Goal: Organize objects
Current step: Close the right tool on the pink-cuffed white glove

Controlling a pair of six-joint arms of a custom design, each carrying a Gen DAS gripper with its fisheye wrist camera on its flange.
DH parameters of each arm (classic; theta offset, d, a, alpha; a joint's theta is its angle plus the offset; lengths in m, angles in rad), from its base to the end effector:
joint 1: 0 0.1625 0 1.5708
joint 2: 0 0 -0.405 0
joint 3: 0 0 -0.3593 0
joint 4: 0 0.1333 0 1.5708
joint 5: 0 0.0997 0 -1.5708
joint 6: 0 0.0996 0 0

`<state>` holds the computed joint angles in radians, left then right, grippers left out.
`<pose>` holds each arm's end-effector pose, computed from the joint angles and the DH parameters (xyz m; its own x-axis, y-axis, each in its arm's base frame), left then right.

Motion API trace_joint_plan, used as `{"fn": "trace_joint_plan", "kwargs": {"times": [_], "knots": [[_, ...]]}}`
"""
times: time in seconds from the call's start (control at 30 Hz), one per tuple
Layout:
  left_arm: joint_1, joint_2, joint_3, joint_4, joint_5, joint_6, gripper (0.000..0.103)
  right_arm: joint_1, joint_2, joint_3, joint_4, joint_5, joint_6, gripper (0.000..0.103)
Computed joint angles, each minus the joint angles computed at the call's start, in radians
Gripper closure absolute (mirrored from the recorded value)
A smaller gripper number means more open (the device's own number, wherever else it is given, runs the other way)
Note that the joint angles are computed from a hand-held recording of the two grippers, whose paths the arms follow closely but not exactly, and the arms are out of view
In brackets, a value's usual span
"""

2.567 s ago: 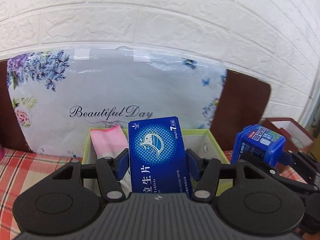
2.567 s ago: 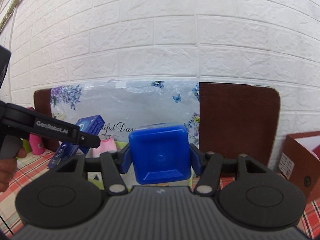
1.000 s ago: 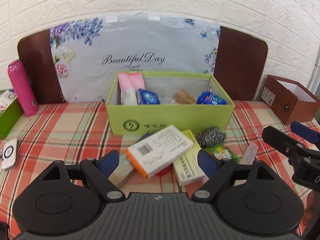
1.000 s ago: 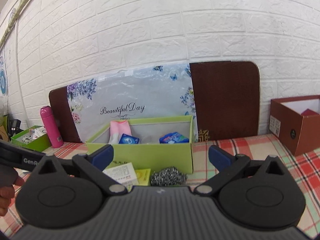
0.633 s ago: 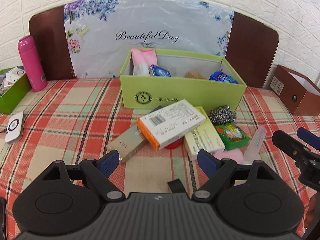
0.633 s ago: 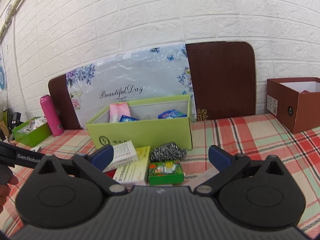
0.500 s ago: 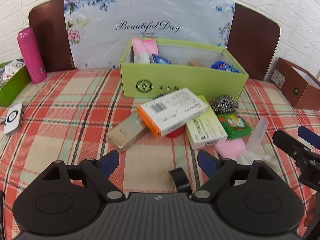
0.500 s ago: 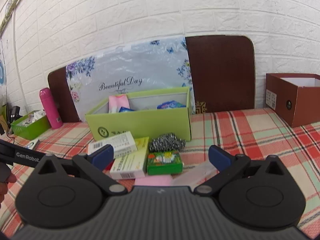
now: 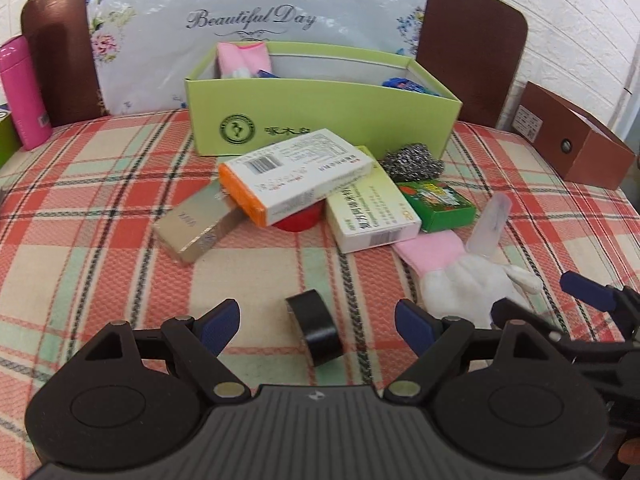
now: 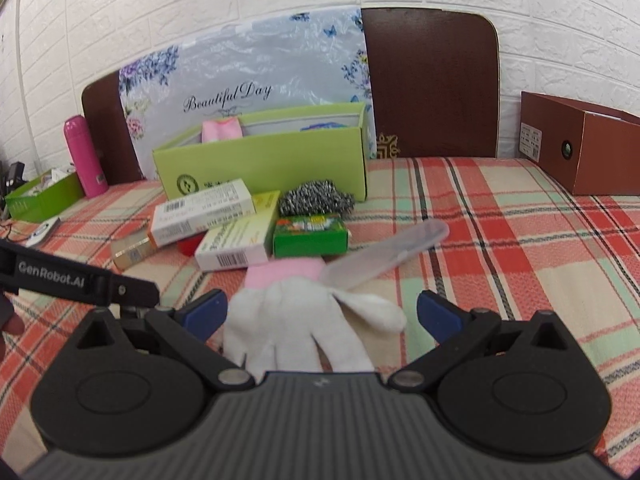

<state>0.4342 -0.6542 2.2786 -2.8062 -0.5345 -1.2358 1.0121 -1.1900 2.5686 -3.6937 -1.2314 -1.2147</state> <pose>-0.2482 -0.3565 -0.0346 -0.7659 -0.1705 -0.6200 0.3532 0.6941 -0.6273 -0.0476 -0.3902 0.1843 -0.6859 -0.4770 0.5496 -0.7255 0.5067 -0.4657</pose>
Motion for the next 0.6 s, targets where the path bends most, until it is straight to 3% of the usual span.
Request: {"fn": "trace_joint_plan", "kwargs": {"times": [0.03, 0.1, 0.17, 0.23, 0.37, 0.4, 0.43, 0.53, 0.6], "knots": [[0.006, 0.01, -0.002, -0.024, -0.001, 0.015, 0.021, -0.004, 0.001, 0.003, 0.0, -0.002, -0.014, 0.0], [0.021, 0.028, 0.0, -0.085, -0.011, 0.054, 0.041, -0.005, 0.006, 0.005, -0.005, -0.008, -0.023, 0.0], [0.038, 0.029, 0.009, -0.136, -0.05, 0.08, 0.078, -0.004, 0.009, 0.003, 0.0, -0.008, -0.022, 0.0], [0.041, 0.034, 0.031, -0.204, -0.068, 0.096, 0.082, 0.004, 0.021, -0.002, -0.004, -0.006, -0.038, 0.0], [0.029, 0.021, 0.043, -0.181, -0.068, 0.074, 0.082, 0.038, 0.063, -0.022, -0.011, -0.059, -0.08, 0.0], [0.029, 0.019, 0.046, -0.179, -0.07, 0.071, 0.082, 0.044, 0.064, -0.025, 0.004, -0.074, -0.091, 0.009], [0.028, 0.019, 0.049, -0.18, -0.071, 0.067, 0.082, 0.048, 0.059, -0.026, 0.02, -0.083, -0.099, 0.035], [0.029, 0.018, 0.056, -0.195, -0.074, 0.072, 0.082, 0.048, 0.016, -0.017, 0.069, -0.079, -0.092, 0.083], [0.033, 0.019, 0.055, -0.201, -0.075, 0.081, 0.082, 0.045, -0.033, -0.01, 0.12, -0.066, -0.095, 0.093]]}}
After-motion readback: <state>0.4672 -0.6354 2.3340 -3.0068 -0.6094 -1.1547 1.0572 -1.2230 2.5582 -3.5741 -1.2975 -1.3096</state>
